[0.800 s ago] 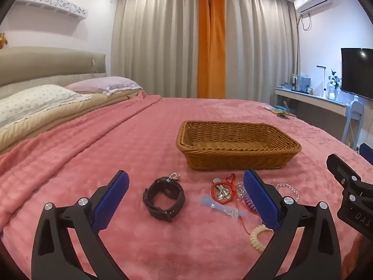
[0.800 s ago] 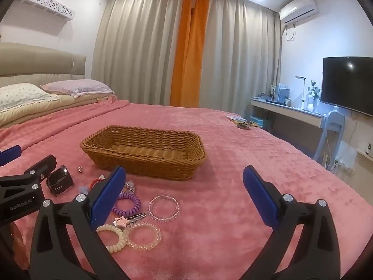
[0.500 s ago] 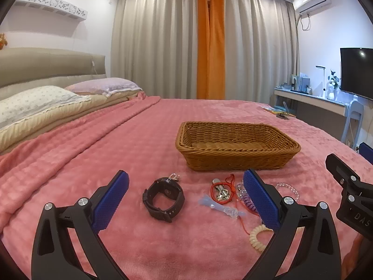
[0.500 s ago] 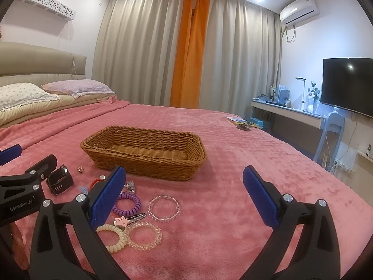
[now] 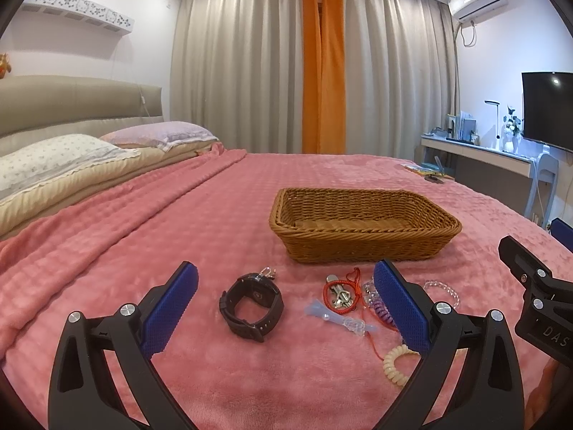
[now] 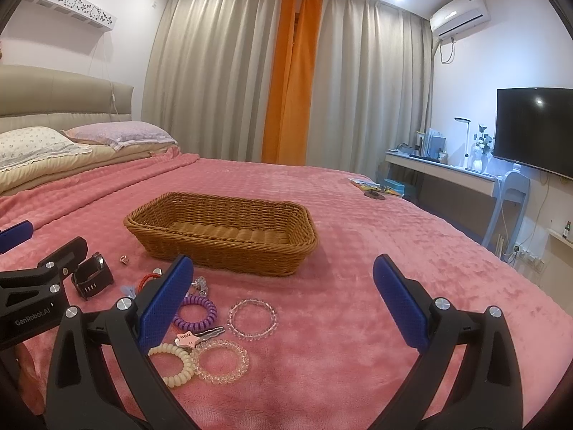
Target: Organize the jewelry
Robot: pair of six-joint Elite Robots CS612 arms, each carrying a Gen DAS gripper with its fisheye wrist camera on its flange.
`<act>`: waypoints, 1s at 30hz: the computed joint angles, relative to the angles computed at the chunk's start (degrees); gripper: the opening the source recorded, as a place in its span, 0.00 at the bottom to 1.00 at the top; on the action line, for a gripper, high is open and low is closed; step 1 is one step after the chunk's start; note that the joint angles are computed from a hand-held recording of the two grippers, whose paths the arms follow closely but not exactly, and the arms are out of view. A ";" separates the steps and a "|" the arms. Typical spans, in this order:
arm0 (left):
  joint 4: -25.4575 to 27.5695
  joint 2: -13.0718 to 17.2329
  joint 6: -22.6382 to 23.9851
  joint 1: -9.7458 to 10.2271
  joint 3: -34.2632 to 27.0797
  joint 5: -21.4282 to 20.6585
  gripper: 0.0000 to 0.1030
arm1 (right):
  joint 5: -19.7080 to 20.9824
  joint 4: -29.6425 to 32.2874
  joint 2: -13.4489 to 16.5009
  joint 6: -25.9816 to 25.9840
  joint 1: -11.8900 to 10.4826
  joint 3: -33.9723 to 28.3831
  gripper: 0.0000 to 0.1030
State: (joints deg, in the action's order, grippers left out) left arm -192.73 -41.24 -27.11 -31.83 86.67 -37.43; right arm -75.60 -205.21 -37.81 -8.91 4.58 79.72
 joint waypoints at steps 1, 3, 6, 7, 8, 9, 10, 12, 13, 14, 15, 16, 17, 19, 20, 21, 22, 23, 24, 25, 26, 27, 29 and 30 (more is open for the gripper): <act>-0.10 0.01 0.07 0.00 0.02 -0.01 0.93 | 0.03 0.07 0.02 0.03 0.01 -0.06 0.93; -0.01 0.03 0.01 0.00 -0.01 -0.02 0.93 | 0.01 0.25 0.02 0.06 0.05 -0.10 0.93; 0.25 -0.12 -0.26 0.02 0.19 -0.12 0.93 | 0.09 0.15 0.02 0.10 0.05 -0.04 0.93; 0.27 -0.12 -0.30 0.03 0.20 -0.10 0.93 | 0.08 0.11 0.04 0.07 0.05 -0.08 0.93; 0.13 -0.29 -0.30 -0.03 0.43 -0.01 0.93 | 0.00 0.05 0.07 0.03 0.07 -0.11 0.93; 0.00 -0.28 -0.20 -0.02 0.44 0.02 0.93 | -0.08 -0.03 0.10 -0.01 0.10 -0.12 0.93; -0.04 -0.25 -0.11 0.00 0.41 -0.02 0.93 | -0.01 -0.11 0.09 -0.02 0.07 -0.05 0.93; 0.03 -0.31 -0.11 -0.01 0.48 0.01 0.93 | -0.06 -0.10 0.11 -0.02 0.10 -0.08 0.93; 0.00 -0.35 -0.06 -0.01 0.53 -0.01 0.93 | -0.03 -0.06 0.09 0.00 0.08 -0.06 0.93; -0.08 -0.36 -0.03 -0.01 0.56 -0.02 0.93 | -0.07 -0.09 0.08 0.01 0.07 -0.03 0.93; 0.01 -0.39 -0.02 -0.02 0.54 0.04 0.93 | -0.08 -0.09 0.09 0.03 0.09 -0.02 0.92; -0.04 -0.45 0.04 0.00 0.63 0.07 0.93 | 0.05 -0.16 0.10 0.12 0.06 -0.03 0.92; 0.07 -0.40 0.02 -0.02 0.52 0.07 0.93 | 0.06 -0.11 0.09 0.14 0.05 -0.03 0.92; 0.05 -0.47 0.00 0.01 0.60 0.04 0.93 | 0.13 -0.14 0.12 0.33 0.06 -0.03 0.93; 0.02 -0.43 0.05 -0.02 0.55 0.05 0.93 | 0.16 -0.09 0.12 0.40 0.04 -0.04 0.93; 0.02 -0.43 0.05 -0.02 0.55 0.05 0.93 | 0.02 -0.09 0.13 0.40 0.06 -0.04 0.93; 0.00 -0.43 0.12 -0.03 0.55 0.11 0.93 | -0.06 -0.01 0.12 0.34 0.09 -0.04 0.93; 0.04 -0.39 0.13 -0.03 0.51 0.12 0.93 | -0.02 0.17 0.08 0.23 0.08 -0.04 0.93; 0.05 -0.41 0.16 -0.02 0.53 0.10 0.93 | -0.19 0.24 0.09 0.09 0.15 -0.04 0.93; 0.07 -0.45 0.17 -0.01 0.56 0.05 0.93 | -0.31 0.23 0.09 0.00 0.17 -0.04 0.93; 0.06 -0.41 0.14 -0.03 0.52 0.08 0.93 | -0.24 0.14 0.05 0.01 0.11 0.00 0.93; 0.05 -0.43 0.15 -0.04 0.56 0.15 0.93 | -0.25 -0.01 0.05 0.05 0.11 0.05 0.93; -0.05 -0.38 0.18 -0.05 0.50 0.17 0.93 | -0.13 0.05 0.03 0.09 0.04 0.03 0.93; -0.02 -0.39 0.18 -0.04 0.51 0.16 0.93 | -0.07 0.18 0.02 0.10 0.03 0.03 0.93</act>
State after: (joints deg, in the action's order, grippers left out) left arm -192.75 -41.63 -26.94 -31.87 87.18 -37.27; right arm -75.67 -205.02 -37.79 -8.81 4.61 79.75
